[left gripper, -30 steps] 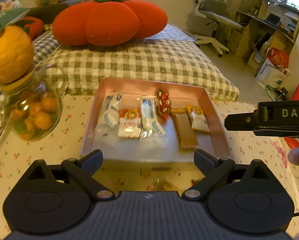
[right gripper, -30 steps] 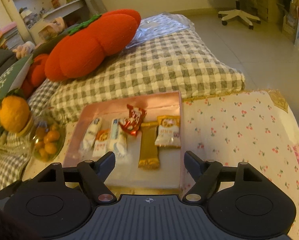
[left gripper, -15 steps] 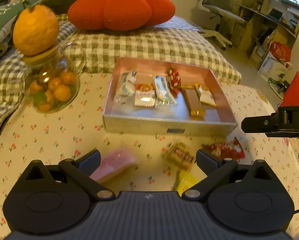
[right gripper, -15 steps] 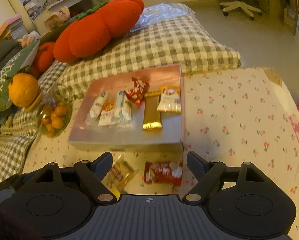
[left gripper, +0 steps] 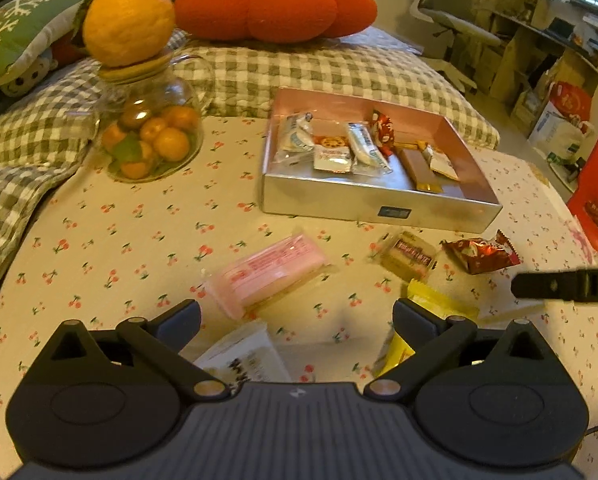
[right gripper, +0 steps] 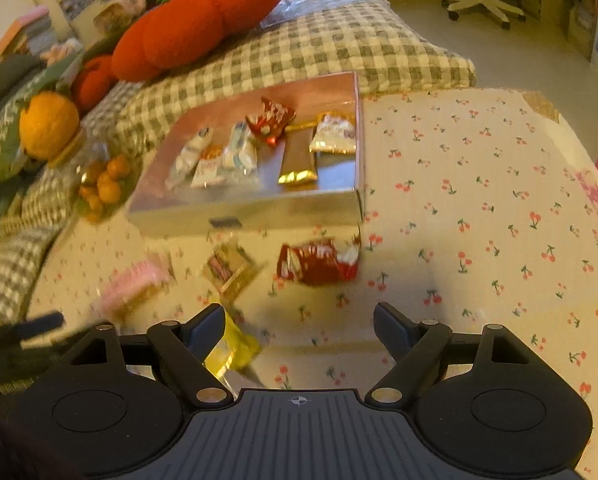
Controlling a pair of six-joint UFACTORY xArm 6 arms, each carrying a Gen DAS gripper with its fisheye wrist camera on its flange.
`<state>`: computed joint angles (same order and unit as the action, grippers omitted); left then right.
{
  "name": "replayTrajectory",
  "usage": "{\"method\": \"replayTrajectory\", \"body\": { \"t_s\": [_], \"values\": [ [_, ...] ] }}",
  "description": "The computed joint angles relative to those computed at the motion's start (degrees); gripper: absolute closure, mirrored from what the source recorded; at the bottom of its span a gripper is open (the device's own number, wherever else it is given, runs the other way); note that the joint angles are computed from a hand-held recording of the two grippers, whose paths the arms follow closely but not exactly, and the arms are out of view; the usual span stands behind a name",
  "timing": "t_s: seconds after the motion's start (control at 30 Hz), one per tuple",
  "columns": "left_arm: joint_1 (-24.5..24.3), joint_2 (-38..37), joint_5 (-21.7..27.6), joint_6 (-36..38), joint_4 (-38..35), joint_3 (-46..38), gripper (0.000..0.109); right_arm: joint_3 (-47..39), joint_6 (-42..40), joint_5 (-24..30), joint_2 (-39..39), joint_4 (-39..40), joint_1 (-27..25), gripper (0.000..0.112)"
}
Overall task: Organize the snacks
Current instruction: 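Move both tools back from the tray toward the snack pile, then grasp the white monkey-logo packet with the left tool while the right grasps the silver-wrapped candy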
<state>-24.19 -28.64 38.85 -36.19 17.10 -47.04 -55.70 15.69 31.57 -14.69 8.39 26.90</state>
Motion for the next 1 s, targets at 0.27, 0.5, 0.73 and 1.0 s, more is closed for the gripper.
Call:
{"method": "replayTrajectory", "body": {
  "t_s": [0.27,0.5,0.73,1.0],
  "values": [
    [1.91,-5.95,-0.78,2.39,0.44,6.16,0.006,6.7,-2.84,-3.43,-4.04,-3.71,1.22,0.025],
    [3.15,-9.88,-0.76,5.26,-1.2,10.18,0.006,11.24,-4.87,-5.93,-6.42,-5.33,2.46,0.025],
    [2.13,-10.06,-0.43,2.73,-1.91,10.98,0.006,13.3,-4.8,-9.97,-7.24,-5.7,4.5,0.025],
    [0.34,-6.86,0.74,-0.33,0.89,9.34,0.006,10.35,-3.7,-10.82,-3.0,-3.79,6.33,0.021]
  ]
}}
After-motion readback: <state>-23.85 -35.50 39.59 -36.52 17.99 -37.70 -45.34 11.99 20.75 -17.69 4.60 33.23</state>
